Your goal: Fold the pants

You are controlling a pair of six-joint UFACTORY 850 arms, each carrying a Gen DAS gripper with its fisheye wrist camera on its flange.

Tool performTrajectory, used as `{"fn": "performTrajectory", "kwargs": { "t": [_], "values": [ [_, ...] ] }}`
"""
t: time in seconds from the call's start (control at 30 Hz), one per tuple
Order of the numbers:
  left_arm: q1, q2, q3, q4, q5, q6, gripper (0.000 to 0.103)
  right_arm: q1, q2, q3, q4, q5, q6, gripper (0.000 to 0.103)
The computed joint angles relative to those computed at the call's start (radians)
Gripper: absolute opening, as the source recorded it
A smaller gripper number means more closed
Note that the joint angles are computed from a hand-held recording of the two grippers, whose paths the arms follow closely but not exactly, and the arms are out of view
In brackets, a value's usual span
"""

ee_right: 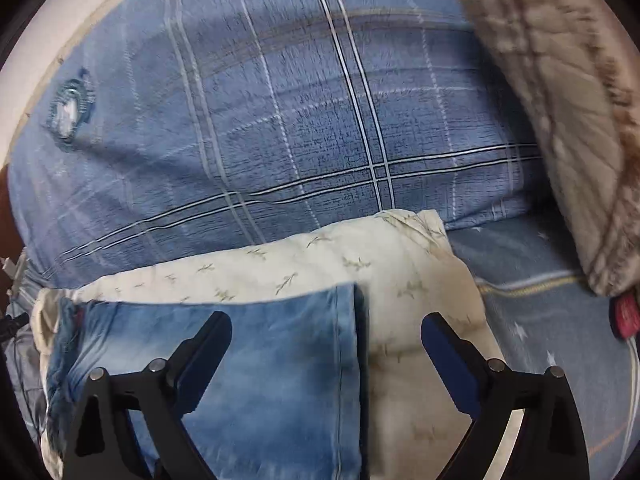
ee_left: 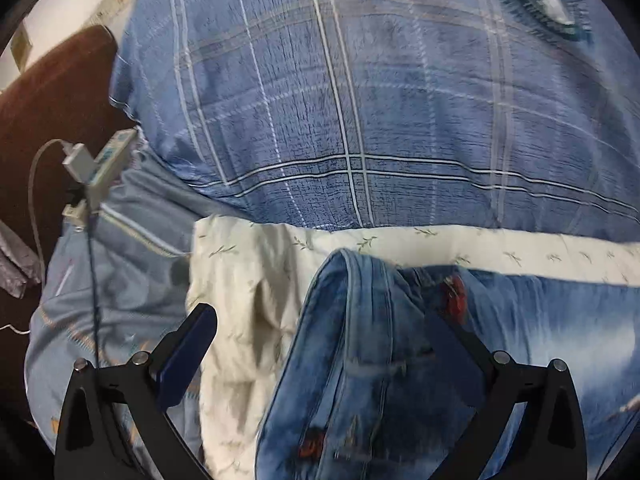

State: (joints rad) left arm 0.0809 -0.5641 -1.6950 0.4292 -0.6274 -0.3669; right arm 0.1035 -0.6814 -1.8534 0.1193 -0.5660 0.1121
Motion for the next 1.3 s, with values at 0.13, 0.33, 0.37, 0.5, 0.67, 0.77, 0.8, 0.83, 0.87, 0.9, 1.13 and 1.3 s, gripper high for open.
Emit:
{"fn": "performTrajectory", "kwargs": {
  "t": [0.13,0.33,0.37,0.5,0.67,0.77,0.8,0.83,0.87,0.9,1.13,1.3],
  "values": [
    [0.007,-0.120,-0.145,-0.048,-0.070,0.040,0.102,-0.007,-0.111,-0.131,0.019,-0.083,-0.004,0.081],
    [0.020,-0.268,-0.301,-0.196,-0.175,0.154,0.063,0.013,-0.202,-0.228,-0.055,-0.147,0.032,0.071],
    [0.029,-0.280,-0.310,-0.278,-0.173,0.204,0.041,0.017,-0.202,-0.227,-0.069,-0.140,0.038,0.068],
    [0.033,-0.273,-0.283,-0.374,-0.130,0.266,0.022,0.028,-0.192,-0.212,-0.122,-0.122,0.057,0.037],
    [0.041,-0.179,-0.166,-0.430,-0.009,0.313,0.006,0.030,-0.145,-0.164,-0.082,-0.086,0.049,0.025],
    [0.058,-0.095,-0.078,-0.523,0.048,0.387,0.006,0.032,-0.089,-0.103,-0.061,-0.038,0.022,0.023],
    [0.068,-0.050,-0.032,-0.585,0.069,0.446,0.006,0.034,-0.061,-0.074,-0.051,-0.023,0.010,0.023],
    [0.073,-0.015,0.003,-0.618,0.085,0.479,0.006,0.033,-0.043,-0.055,-0.042,-0.012,0.000,0.023],
    [0.079,0.015,0.031,-0.651,0.097,0.512,0.006,0.034,-0.015,-0.028,-0.025,0.003,-0.015,0.022],
    [0.088,0.050,0.062,-0.708,0.109,0.568,0.006,0.033,0.013,0.004,-0.007,0.019,-0.031,0.022],
    [0.184,0.364,0.399,-1.105,0.175,1.020,0.006,0.017,0.279,0.319,0.140,0.145,-0.172,0.022],
    [0.278,0.545,0.623,-1.254,0.167,1.224,0.006,0.013,0.471,0.545,0.233,0.181,-0.267,0.022]
  ]
}}
